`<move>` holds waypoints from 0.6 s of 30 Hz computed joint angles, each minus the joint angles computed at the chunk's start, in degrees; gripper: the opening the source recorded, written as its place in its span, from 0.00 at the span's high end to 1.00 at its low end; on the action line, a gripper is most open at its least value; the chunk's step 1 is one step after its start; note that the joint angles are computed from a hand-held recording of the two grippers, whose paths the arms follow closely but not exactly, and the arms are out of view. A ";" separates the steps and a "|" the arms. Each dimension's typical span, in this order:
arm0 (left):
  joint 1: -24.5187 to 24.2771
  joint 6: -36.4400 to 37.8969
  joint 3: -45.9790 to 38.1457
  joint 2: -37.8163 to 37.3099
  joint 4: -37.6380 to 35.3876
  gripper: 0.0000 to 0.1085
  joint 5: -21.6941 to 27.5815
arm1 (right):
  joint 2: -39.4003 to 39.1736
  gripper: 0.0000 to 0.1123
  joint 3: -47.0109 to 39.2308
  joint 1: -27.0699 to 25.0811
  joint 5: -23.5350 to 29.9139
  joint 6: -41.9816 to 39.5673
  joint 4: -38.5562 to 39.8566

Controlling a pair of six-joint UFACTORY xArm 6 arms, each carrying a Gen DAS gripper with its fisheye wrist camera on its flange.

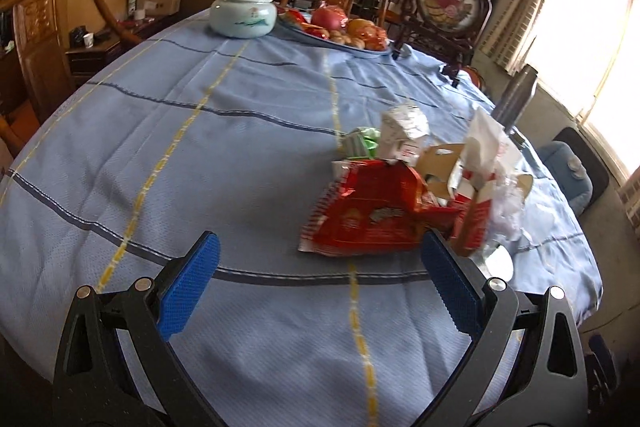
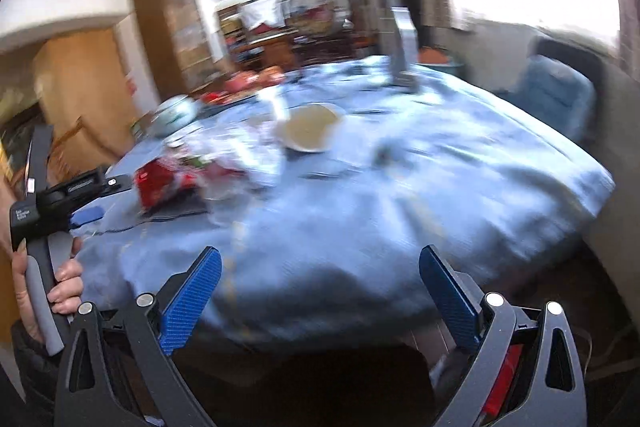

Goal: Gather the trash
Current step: 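Bring both open tools back over the table, then grasp the clear plastic cup with the right tool while the left tool grasps the red snack bag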

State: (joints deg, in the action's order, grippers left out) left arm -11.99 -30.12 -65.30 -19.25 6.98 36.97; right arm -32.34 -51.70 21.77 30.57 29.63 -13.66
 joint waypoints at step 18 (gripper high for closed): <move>0.92 5.67 -2.88 2.26 -1.75 0.11 1.30 | 25.04 0.53 -20.01 4.45 0.53 -9.53 6.61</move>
